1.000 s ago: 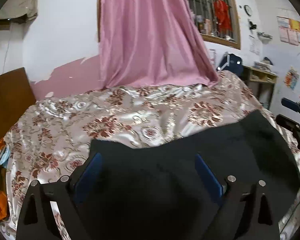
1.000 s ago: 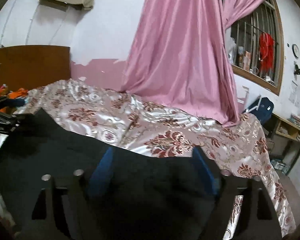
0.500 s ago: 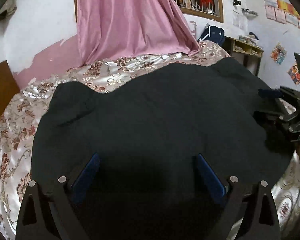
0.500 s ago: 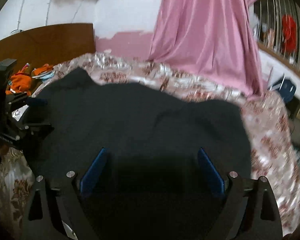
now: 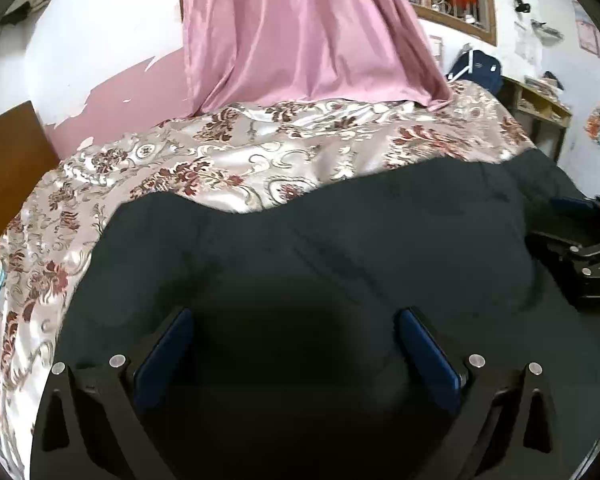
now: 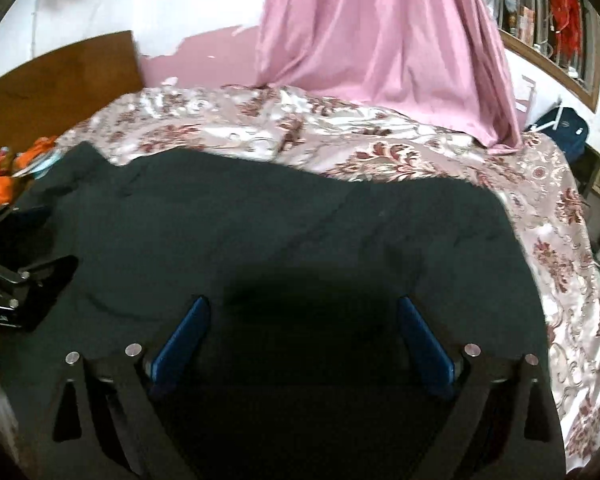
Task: Fold large clothes
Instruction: 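Carry the held jacket and lower it onto the bedspread with both tools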
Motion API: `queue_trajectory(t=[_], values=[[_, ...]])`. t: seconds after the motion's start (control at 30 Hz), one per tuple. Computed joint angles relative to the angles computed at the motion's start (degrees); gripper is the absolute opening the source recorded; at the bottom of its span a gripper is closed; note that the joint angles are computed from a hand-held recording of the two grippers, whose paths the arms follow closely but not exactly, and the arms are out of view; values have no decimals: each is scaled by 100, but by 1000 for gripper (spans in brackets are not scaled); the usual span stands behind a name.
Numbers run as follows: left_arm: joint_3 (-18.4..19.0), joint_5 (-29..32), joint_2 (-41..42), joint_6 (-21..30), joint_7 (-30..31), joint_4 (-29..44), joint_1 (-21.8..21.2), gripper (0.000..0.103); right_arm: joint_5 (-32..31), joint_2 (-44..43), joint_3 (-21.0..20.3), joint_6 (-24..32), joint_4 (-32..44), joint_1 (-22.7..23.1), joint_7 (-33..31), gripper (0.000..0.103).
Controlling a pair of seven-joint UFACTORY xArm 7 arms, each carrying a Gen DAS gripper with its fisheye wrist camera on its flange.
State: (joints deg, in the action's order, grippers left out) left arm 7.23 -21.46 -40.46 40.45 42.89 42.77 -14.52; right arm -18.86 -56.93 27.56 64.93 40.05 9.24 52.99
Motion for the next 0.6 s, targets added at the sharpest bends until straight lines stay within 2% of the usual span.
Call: queue_trajectory(t=[0.17, 0.4, 0.6], values=[[-32, -119, 650, -269, -145, 351, 9, 103, -216, 159, -111, -37, 29, -266, 55, 93], [-111, -356, 1033, -550, -82, 394, -27, 103, -173, 9, -487, -709, -478, -306, 227, 95], [-52, -586, 1210, -482, -15, 474, -75, 103, -14, -70, -664, -1208, -781, -347, 272, 98]])
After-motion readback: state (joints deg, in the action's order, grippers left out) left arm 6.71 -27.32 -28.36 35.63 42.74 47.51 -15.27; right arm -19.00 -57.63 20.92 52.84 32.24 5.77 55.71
